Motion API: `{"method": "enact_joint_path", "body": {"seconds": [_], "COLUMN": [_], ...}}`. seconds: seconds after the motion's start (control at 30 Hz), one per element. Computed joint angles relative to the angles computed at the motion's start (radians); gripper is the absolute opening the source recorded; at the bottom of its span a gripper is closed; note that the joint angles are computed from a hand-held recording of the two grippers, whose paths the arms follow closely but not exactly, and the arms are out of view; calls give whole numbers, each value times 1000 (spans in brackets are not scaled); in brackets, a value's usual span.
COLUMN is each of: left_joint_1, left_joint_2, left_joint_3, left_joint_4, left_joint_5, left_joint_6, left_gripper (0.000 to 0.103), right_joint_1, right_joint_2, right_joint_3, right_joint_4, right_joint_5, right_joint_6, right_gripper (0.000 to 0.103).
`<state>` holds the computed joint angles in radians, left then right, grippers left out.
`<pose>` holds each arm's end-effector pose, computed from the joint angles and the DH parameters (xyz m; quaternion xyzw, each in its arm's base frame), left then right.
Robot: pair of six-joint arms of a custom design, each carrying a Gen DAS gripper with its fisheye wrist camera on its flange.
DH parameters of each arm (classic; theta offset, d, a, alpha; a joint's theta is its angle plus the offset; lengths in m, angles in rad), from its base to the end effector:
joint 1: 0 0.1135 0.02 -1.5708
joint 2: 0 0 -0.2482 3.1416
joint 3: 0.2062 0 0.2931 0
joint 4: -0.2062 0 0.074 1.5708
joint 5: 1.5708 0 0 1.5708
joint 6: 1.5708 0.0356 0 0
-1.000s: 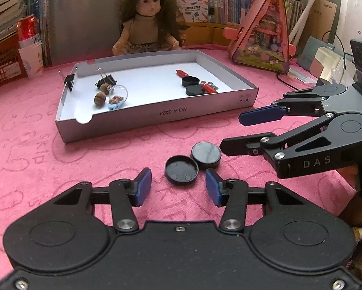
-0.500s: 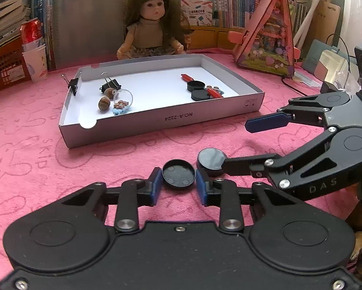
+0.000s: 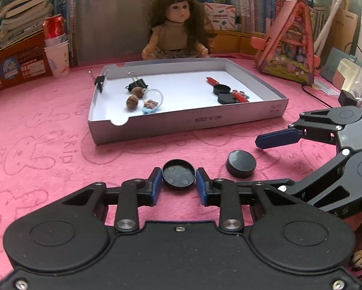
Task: Organize rigid objects
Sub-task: 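Grasp a black round lid with the left tool while the right tool grasps another black lid, then carry both black lids over the white tray with both tools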
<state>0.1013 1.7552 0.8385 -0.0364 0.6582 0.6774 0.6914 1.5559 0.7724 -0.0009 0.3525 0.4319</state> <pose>0.3473 0.0134 0.0830 0.3503 0.8365 -0.1757 0.3830 0.2682 0.2060 0.1258 -0.0510 0.9104 0.0638 0.4055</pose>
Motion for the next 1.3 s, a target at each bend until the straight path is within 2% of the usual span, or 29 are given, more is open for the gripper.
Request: {"method": "enact_joint_path", "body": {"seconds": [0.17,0.27,0.33,0.43,0.6,0.67,1.07,1.3], "left_joint_1": [5,-4,-9,-16,-30,-33,-46,-69], "left_joint_2": [3,4,8,14,15,14,-28,-40], "left_joint_3": [-5,-9,-9,-9,-16,-15,-1,49], "left_joint_4": [22,39,46,60,83,86,72,75], "left_joint_5": [-2,-12,-17,-19,-34,-38,-17,-18], "left_joint_6": [-9,-21,-29,-38,-50,-61,-117,-203], "left_gripper": [32,32,33,35,35,30,30,30], "right_joint_1": [6,7,6,0,-9,-5,-2,-14], "right_joint_2": [40,46,46,37,25,27,-3,-34], "right_joint_3": [34,44,45,34,20,19,27,21], "right_joint_4": [0,0,-2,1,12,18,-3,-8], "right_joint_5": [-6,-7,-2,5,1,14,71,117], "right_joint_6": [-9,-14,-4,15,41,44,62,89], "right_gripper": [75,62,48,39,37,37,37,37]}}
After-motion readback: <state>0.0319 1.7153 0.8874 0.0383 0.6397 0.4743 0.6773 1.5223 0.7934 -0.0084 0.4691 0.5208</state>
